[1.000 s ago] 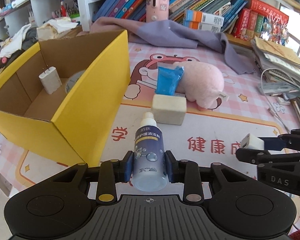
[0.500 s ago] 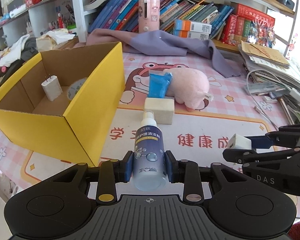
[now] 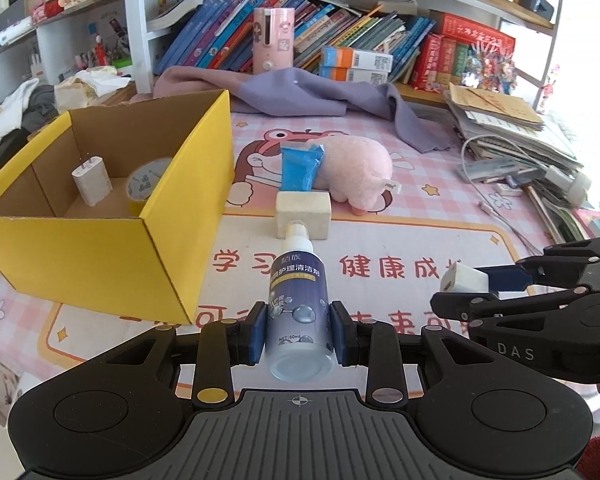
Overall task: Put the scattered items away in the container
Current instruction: 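Lift the spray bottle with left tool while right tool lifts the cube charger toward the box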
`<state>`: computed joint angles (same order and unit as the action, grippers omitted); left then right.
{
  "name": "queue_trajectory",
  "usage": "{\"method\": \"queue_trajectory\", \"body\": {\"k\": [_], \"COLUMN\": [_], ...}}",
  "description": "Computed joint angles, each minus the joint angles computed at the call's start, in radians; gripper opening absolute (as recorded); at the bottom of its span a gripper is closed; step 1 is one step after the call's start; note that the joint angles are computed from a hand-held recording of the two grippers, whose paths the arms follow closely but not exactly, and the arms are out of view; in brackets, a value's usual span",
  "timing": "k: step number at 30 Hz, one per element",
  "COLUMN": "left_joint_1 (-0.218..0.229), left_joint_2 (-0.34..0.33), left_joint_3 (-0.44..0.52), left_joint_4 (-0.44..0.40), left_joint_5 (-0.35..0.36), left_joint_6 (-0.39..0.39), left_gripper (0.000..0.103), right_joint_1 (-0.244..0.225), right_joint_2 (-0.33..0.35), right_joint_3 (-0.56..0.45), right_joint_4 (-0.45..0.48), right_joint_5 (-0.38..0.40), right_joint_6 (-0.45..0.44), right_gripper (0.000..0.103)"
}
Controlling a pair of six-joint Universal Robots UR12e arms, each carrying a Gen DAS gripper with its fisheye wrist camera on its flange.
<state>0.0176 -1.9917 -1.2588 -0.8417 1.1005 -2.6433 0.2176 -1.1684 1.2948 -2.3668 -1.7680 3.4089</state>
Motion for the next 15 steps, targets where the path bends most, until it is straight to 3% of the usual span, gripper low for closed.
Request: {"method": "queue_trajectory", "body": {"k": [15], "left_joint_1": [0.099], "left_joint_2": [0.023], "left_joint_3": [-0.008], "left_joint_4": [-0.098], "left_joint_5": [-0.147], "left_joint_6": [0.181], "left_gripper": [0.031], "right_joint_1": [0.111], "right_joint_2": [0.051], "right_joint_3": [-0.098], "right_joint_4": [0.081], "right_joint_5": [-0.133], "right_joint_6": [0.107], "right_gripper": [0.035]}}
